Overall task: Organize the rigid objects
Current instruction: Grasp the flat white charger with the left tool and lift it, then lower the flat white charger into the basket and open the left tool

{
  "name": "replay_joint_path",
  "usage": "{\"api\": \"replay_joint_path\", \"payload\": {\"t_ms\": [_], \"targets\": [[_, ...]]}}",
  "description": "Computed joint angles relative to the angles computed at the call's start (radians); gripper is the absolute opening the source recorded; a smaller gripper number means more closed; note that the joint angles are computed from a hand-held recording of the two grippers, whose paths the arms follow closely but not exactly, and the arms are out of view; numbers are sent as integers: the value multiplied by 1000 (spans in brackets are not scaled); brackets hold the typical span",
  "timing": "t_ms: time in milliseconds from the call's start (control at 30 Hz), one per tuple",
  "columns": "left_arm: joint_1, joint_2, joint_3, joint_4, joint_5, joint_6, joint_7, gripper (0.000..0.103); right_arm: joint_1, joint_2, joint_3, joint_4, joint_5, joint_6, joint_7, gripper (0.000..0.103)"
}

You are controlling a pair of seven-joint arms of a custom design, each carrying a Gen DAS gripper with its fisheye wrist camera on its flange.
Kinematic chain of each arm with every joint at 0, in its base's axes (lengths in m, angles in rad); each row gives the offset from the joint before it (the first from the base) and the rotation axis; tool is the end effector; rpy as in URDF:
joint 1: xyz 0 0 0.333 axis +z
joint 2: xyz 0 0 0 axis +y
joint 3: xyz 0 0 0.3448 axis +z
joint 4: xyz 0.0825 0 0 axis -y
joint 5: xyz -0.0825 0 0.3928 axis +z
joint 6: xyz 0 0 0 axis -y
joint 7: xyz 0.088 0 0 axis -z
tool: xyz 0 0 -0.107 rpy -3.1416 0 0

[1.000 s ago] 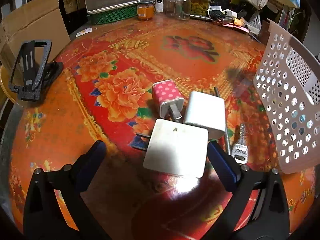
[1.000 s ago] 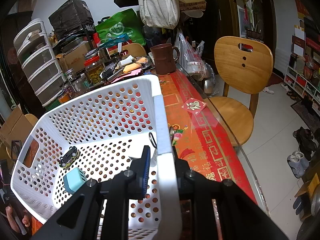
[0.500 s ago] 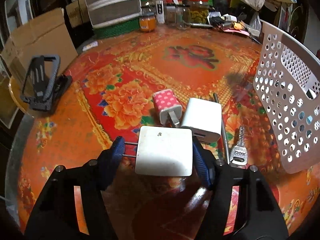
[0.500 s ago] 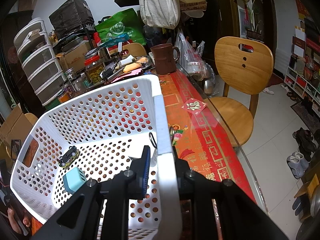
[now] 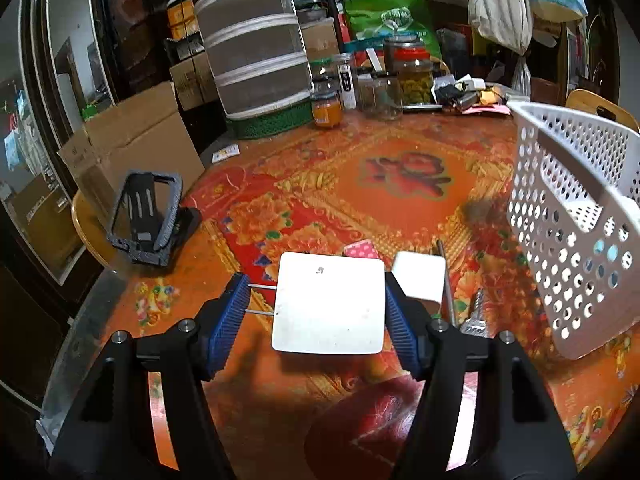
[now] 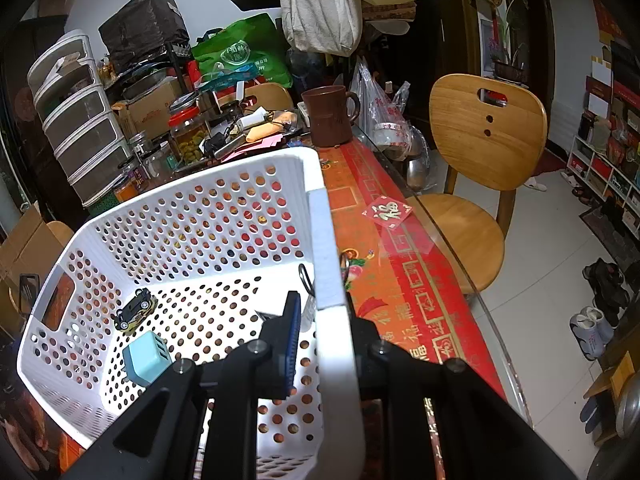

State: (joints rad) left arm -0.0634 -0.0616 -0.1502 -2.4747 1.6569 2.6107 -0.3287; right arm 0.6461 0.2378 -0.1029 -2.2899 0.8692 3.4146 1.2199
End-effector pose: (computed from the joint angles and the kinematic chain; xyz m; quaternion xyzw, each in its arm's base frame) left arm 0.4586 -0.1215 0.3402 -0.7040 0.5563 -0.1783 0.4038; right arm 0.5240 0.2175 0.3553 -0.6382 0.6581 -0.2028 0.3441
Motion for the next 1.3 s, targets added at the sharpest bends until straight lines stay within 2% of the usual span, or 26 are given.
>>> {"api": "replay_joint_path", "payload": {"t_ms": [233,433,500,667,733,800,933,1067,1300], "targets": [[-8,-79,-13,8,-63,11,73,63,8,1,-7,3,3,-2,-2,17],[-28,-98,-47,100,-193,8,218,63,1,1,-1,2,-4,-1,6,17],[-39,-89,-60,134,-224,9,261,63,9,1,-8,3,1,-2,1,17],[-94,-34,-105,230,-260,-9,351,63,-25,-3,21,-3,-32,-4,31,17],[-120,22,-108,285,-339,-11,440,63,-20,-3,14,-3,-33,-8,35,17],[-148,83,-109,340,-391,-50,498,63,-5,-3,-1,-1,-27,-12,34,17],[-208,191,-93,426,-448,-125,573,63,-18,-4,10,-5,-48,-11,50,17],[-242,238,-57,448,-454,-125,584,63,-56,-5,42,-11,-88,-8,81,17],[-266,274,-26,467,-458,-119,596,63,-59,-5,41,-15,-112,-7,103,17]]}}
